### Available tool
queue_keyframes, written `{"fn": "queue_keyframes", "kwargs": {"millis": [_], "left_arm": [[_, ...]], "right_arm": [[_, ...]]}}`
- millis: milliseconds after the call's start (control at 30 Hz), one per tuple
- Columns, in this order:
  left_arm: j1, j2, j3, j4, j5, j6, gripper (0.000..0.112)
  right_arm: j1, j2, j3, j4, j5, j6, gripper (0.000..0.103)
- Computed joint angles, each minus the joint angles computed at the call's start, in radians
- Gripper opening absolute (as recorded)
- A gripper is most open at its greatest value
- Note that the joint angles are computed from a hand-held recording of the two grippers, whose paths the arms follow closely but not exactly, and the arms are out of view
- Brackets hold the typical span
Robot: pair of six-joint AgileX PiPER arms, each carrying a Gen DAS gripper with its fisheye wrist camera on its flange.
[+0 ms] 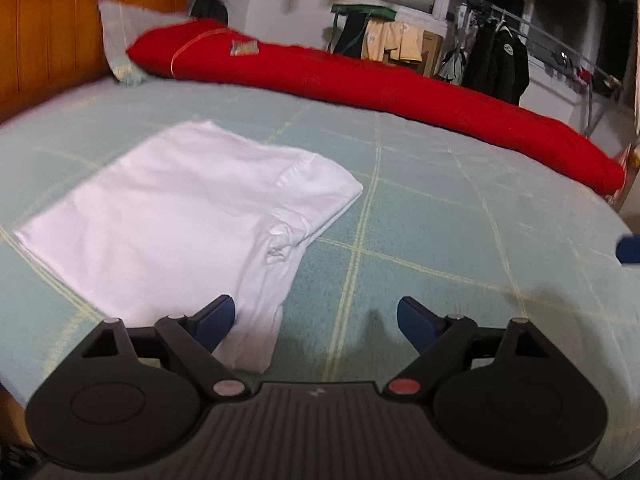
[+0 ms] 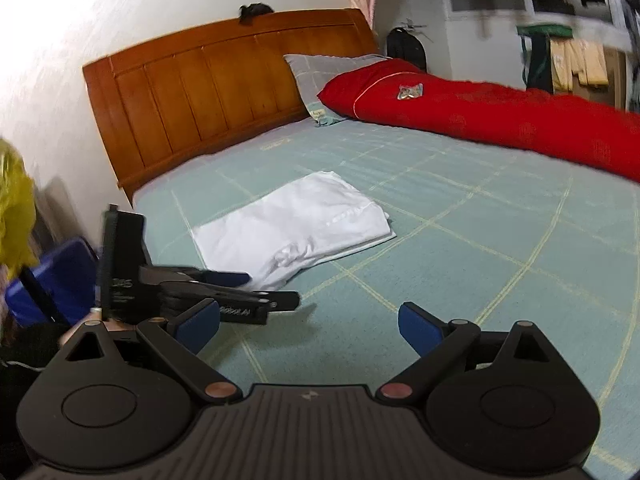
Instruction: Fold clothes
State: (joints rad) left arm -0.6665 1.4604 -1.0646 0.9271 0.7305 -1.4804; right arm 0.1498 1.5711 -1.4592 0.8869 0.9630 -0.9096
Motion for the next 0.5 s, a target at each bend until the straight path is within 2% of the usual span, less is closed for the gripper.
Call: {"fn": "queue_keyframes", "kwargs": {"millis": [33, 133, 200, 333, 400, 500], "left_arm": [[-0.022, -0.008, 0.003, 0.018, 0.026, -0.016, 0.089], [-0.057, -0.064, 0.057, 0.073, 0.032, -0.09, 0.089], [-0.055, -0.093, 0.084, 0.111, 0.041, -0.104, 0.089], [0.005, -0.15, 0.135, 0.163, 0.123, -0.087, 0.089], [0.072, -0.19, 0.192, 0.187, 0.094, -0.071, 0.089], [0.191, -0.239, 0.279, 0.215, -0.005, -0.04, 0.089]], "right_arm": [[0.006, -0.007, 0.005, -0.012, -0.009, 0.004, 0.1], [0.017, -0.023, 0.018, -0.036, -0.027, 0.015, 0.103], [0.017, -0.03, 0.024, -0.035, -0.024, 0.011, 0.103], [0.013, -0.053, 0.053, -0.027, -0.035, -0.018, 0.103], [0.01, -0.052, 0.059, -0.027, -0.038, -0.022, 0.103], [0.017, -0.03, 0.055, -0.041, -0.048, -0.012, 0.103]]}}
